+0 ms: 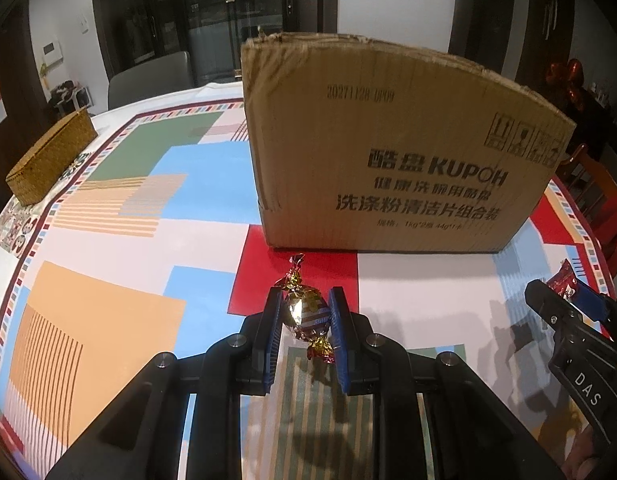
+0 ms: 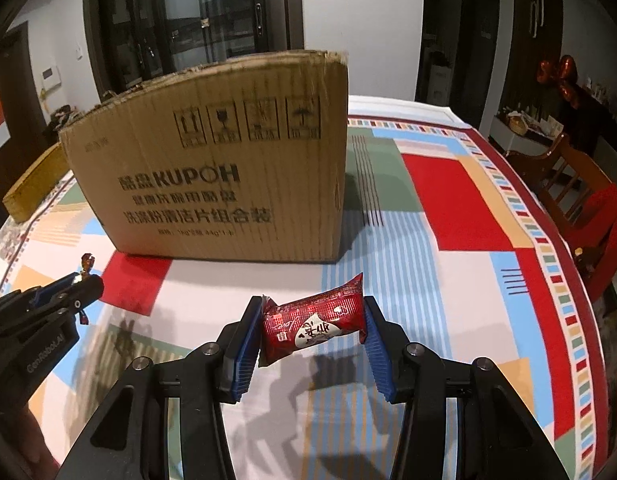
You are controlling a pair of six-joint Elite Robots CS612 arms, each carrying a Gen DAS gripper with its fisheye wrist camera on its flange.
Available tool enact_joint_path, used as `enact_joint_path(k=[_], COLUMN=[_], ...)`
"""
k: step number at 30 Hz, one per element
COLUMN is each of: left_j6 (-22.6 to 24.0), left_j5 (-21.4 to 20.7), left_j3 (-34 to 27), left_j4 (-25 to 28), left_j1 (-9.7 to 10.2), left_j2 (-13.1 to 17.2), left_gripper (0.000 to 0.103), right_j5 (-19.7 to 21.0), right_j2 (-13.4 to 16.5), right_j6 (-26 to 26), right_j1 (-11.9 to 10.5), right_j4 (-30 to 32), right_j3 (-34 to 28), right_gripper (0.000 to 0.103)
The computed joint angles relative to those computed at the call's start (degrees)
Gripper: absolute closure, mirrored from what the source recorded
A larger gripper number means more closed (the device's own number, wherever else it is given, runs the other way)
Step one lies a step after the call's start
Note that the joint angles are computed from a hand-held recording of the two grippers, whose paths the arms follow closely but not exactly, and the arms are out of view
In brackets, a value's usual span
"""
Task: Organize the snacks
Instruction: 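Carry the red candy over the box while the left tool carries the gold candy there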
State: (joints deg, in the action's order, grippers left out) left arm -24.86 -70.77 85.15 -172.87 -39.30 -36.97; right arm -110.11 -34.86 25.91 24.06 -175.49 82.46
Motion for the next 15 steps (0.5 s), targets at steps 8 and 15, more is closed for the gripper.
enact_joint_path(k=[8,15], left_j6=[0.0,0.6], left_j5=[0.3,1.0], left_j3=[1.3,1.9], left_j4=[-2.0,-3.8], left_j1=[-0.17,-0.09], left_j2=[-1.4,-2.6], left_gripper=[0.08,0.08], right_j5=[-1.1,-2.1], right_j2=[-1.0,-1.9], right_j6=[-0.6,-1.2], right_j1=[0.4,0.8], right_j4=[-1.7,-3.5], right_j3=[0.6,0.5], right_gripper=[0.054,0.054])
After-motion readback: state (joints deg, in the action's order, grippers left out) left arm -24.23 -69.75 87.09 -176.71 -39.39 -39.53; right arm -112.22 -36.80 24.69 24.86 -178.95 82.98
